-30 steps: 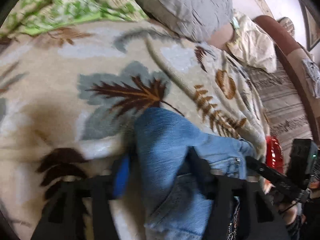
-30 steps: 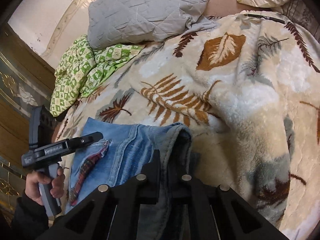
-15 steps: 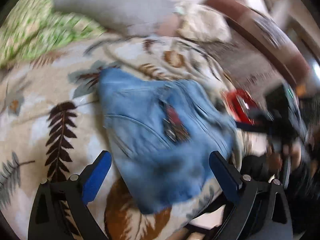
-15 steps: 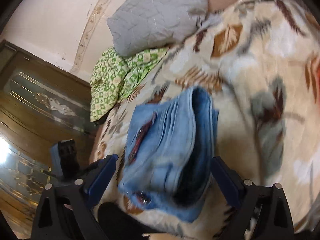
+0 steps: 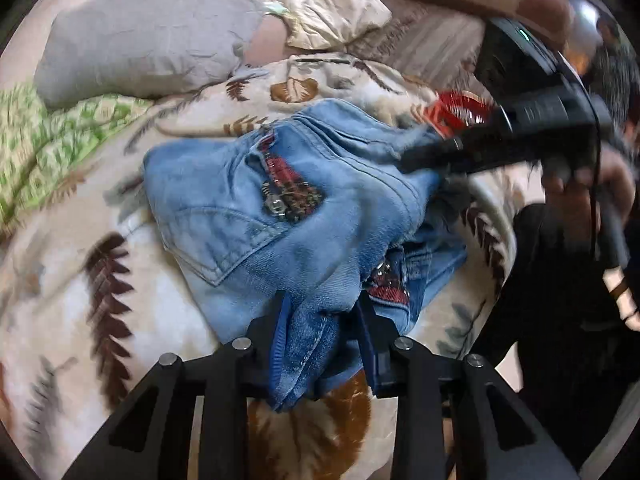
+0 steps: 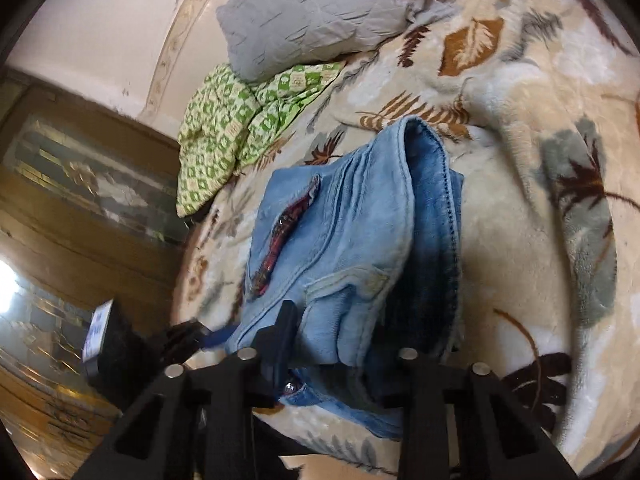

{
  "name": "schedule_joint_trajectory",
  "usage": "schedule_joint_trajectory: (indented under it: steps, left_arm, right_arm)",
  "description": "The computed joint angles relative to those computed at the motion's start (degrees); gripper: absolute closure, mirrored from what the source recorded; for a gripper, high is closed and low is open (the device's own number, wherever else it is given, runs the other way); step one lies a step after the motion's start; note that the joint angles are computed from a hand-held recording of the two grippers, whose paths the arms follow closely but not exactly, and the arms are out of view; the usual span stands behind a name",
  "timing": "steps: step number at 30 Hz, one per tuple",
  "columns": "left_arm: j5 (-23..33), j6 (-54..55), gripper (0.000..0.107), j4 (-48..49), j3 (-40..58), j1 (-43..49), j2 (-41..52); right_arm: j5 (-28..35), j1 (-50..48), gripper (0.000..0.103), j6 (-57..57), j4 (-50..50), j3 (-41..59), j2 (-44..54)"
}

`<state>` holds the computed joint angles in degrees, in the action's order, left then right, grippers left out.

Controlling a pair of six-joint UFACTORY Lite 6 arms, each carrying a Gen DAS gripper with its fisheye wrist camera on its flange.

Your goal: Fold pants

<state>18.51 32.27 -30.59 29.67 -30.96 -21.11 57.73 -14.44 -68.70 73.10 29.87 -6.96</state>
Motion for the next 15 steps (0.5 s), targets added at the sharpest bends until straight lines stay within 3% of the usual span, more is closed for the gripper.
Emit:
schedule_joint_trajectory:
  steps: [4, 8, 15]
  left_arm:
    - [0.64, 4.84, 0.081, -4.11, -2.81, 1.20, -2.86]
    - [3.23, 14.77, 0.084, -14.86, -6.59, 5.01, -5.99]
    - [4.21, 18.96, 0.085, -19.80, -7.28, 6.86, -6.01]
  right_arm:
    - [-3.11, 0.21, 0.081, -3.01, -0.57, -3.22, -3.06]
    - [-4.87, -2.00, 0.082, -6.67, -0.66, -7.28, -4.59]
    - [-7.02, -1.43, 0.082, -5.94, -1.31, -9.18, -8.43]
